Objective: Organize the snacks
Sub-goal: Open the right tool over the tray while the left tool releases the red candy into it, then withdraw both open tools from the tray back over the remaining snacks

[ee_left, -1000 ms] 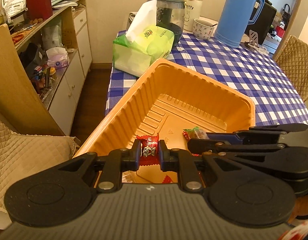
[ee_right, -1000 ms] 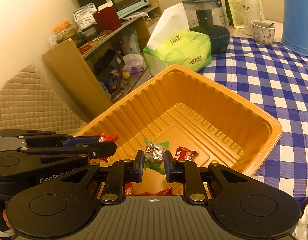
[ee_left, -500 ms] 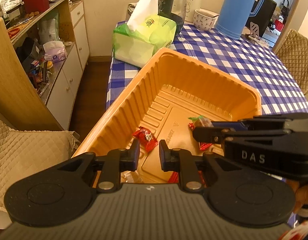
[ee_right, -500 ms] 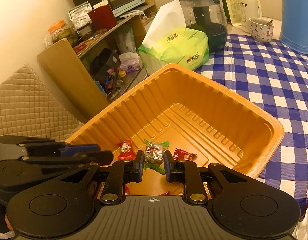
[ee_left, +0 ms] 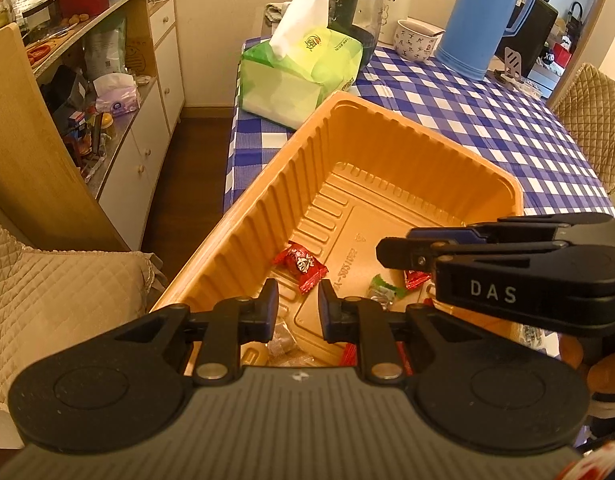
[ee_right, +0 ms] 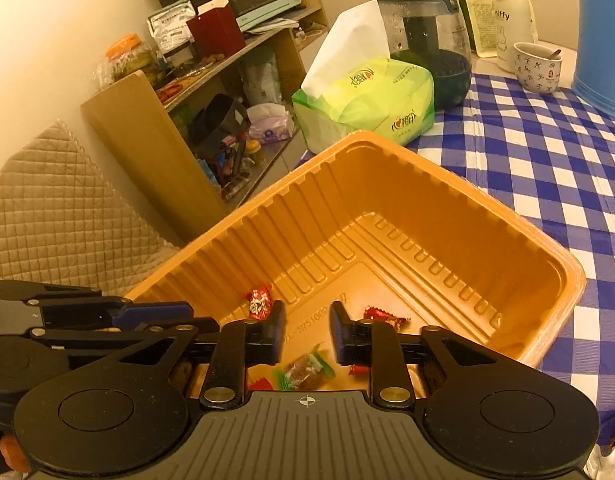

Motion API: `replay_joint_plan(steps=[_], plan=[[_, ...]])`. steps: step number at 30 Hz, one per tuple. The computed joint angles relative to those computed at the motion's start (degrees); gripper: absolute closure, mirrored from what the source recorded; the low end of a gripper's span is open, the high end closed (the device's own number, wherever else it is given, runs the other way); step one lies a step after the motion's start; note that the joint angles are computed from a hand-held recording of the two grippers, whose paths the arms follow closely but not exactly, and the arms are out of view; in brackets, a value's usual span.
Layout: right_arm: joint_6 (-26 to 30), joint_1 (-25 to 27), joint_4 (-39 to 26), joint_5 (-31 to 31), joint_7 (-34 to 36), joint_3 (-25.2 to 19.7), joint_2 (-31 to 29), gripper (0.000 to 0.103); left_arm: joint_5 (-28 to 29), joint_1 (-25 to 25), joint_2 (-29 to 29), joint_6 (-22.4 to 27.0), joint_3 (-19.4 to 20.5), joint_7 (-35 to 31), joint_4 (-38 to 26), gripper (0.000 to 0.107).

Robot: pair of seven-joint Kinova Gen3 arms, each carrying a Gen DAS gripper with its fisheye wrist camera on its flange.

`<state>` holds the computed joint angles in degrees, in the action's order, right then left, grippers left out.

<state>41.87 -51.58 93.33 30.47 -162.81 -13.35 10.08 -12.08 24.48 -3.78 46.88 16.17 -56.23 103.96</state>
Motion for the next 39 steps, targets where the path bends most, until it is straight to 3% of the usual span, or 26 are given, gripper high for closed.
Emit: replay_joint_plan(steps=[1,9,19,29,39], plan=[[0.3,-0.3,0.2,0.4,-0.7,0.1,-0.2,0.061,0.0,0.0,-0.2,0.1,0.0,0.0,0.1,0.089],[0.4,0.7,2.8,-0.2,-1.9,-1.7,-3.4,0.051,0.4,0.0,-1.8,1.2,0.7,1.1,0.6,0.084],[1.8,1.0,6.5,4.9,-9.6,-6.6,-9.4,0.037,-1.2,0.0,-6.3,3.7,4.7,5.7,0.6,0.078],[5.1,3.3,9.9,5.5,-15.6,-13.9,-15.9,0.035,-3.2,0.1,-10.2,8.2,12.2,13.5,0.0,0.077],[7.9,7.7,13.0,-0.1,-15.2,-21.3,-23.5,0.035,-6.6,1.1,-10.7,13.9,22.2,25.3,-1.9,0.076]])
